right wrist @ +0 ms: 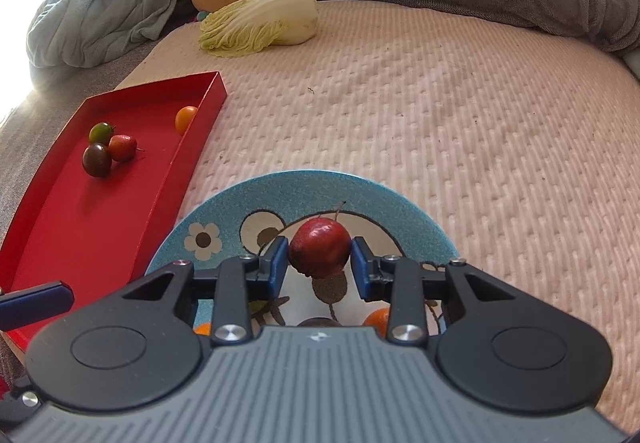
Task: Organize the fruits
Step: 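Open both tools to release the mandarin and red tomato onto the plate, then move both tools back over the red tray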
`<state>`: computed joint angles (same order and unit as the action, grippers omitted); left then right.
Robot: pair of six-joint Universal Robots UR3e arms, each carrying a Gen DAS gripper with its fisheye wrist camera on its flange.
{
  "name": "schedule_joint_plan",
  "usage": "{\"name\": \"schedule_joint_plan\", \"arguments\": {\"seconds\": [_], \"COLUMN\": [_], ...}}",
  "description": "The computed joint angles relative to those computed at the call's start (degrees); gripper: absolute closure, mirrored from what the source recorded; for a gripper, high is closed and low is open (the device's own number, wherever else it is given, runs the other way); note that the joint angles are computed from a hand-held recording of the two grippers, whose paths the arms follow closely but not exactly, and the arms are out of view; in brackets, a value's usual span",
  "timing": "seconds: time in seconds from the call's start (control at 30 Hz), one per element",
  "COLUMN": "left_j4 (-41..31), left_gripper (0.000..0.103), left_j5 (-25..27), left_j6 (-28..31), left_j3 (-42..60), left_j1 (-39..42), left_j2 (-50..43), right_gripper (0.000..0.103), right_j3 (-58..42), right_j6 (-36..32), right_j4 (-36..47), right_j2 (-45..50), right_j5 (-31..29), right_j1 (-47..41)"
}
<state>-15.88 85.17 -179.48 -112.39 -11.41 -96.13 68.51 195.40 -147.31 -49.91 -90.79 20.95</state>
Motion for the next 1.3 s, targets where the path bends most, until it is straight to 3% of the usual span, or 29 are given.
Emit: {"name": "schedule_joint_plan", "arguments": {"seconds": [0.2, 0.3, 0.57, 0.9, 1.3], "left_j4": [-0.6, -0.8, -1.5, -1.8, -2.1], "left_gripper": [0.049, 0.049, 0.049, 0.049, 0.049], "left_j5": [0.5, 0.6, 1.7, 2.3, 1.5], "left_j6": [0.1, 0.1, -0.4, -0.7, 0.0], "left_j3": [-0.4, -0.9, -1.5, -2.9, -7.2], "left_j1": [0.2, 0.3, -0.4, -0.8, 2.8], "left_j2": [0.9, 1.8, 3.6, 6.6, 11.5], "right_gripper": [0.061, 0.046, 0.039, 0.036, 0.033], "right_j3": [-1.0, -0.5, 4.3, 6.9, 1.0], "right_j6": [-0.1, 0.2, 0.2, -1.8, -2.7], "right_j4": [-0.6, -1.3, -4.2, -5.4, -2.8], "right_j2": [0.0, -0.8, -5.8, -10.9, -9.2], "right_j5": [0.0, -0.7, -0.1, 0.9, 1.2], "right_j1": [0.5, 1.0, 1.5, 3.6, 7.7]}}
